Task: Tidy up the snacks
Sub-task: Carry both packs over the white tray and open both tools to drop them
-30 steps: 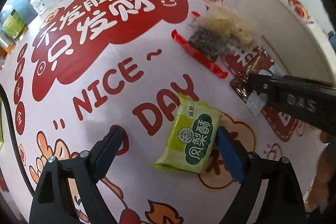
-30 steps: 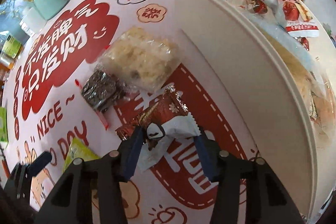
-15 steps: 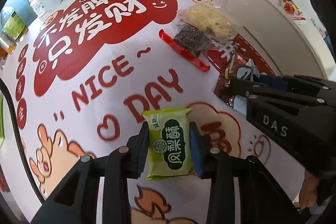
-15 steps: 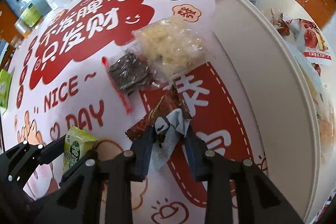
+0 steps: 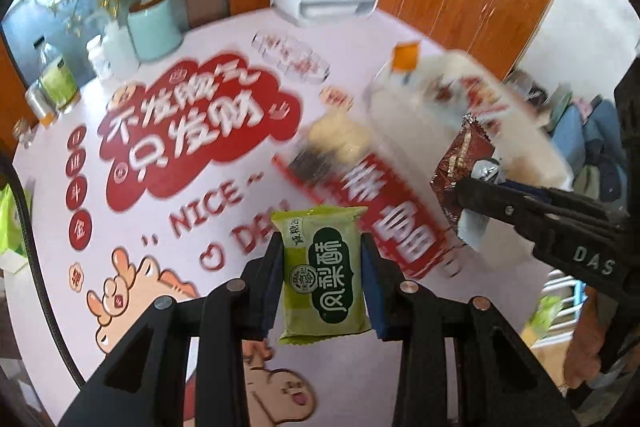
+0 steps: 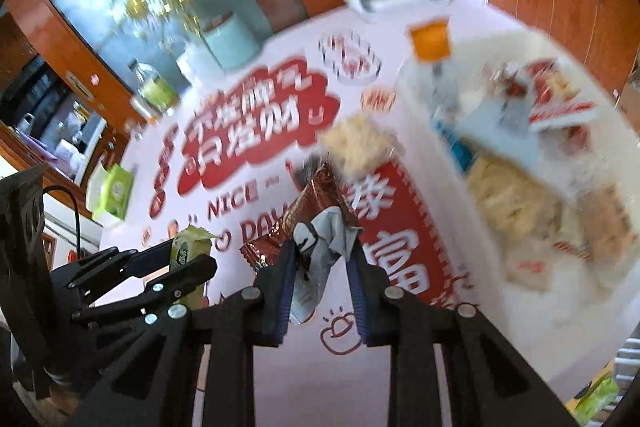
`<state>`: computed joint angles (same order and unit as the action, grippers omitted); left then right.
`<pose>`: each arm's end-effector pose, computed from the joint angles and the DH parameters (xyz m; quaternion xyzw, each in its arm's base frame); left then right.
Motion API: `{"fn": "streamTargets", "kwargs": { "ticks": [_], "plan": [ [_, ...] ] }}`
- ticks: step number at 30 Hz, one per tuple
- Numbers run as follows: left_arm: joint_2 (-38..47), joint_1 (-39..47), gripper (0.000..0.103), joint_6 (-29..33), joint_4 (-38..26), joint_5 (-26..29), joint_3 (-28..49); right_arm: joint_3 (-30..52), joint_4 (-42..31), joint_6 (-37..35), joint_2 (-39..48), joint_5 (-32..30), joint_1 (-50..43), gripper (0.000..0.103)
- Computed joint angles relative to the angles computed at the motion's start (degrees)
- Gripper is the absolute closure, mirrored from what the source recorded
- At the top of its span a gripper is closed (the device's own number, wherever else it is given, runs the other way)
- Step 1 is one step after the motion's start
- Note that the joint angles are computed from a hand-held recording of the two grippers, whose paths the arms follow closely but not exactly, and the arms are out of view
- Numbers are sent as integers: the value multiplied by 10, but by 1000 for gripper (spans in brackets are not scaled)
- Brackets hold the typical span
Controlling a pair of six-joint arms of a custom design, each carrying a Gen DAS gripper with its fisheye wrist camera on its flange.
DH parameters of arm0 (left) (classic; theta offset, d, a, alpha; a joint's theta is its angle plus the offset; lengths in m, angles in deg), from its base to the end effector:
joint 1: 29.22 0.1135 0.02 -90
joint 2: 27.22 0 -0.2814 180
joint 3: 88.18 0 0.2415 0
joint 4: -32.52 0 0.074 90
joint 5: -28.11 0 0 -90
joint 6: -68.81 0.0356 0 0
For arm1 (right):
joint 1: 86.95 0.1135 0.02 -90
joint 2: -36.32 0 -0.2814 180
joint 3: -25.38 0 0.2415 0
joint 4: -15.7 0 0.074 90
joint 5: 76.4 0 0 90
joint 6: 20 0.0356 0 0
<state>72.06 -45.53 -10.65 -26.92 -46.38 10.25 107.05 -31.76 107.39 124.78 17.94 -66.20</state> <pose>0.3433 -0.1104 0.2936 0.2560 0.9235 -0.1430 0.2471 0.2967 0.1095 0.2774 0.1491 0.9394 0.1175 0.2856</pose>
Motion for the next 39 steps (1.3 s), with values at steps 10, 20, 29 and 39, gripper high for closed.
{"fn": "streamTargets", "kwargs": {
  "ticks": [10, 20, 29, 39],
  "plan": [
    [-11, -113, 69, -130, -35, -15, 140, 8, -51, -69, -152, 67, -52, 78],
    [134, -270, 69, -212, -84, -148, 324, -17, -76, -214, -224, 56, -205, 77],
    [340, -333, 68, -264, -204, -182, 544, -100, -19, -333, -196, -22, -368, 77],
    [404, -343, 25, -310, -248, -225, 575, -142, 11, -389, -142, -36, -419, 45]
  ]
}}
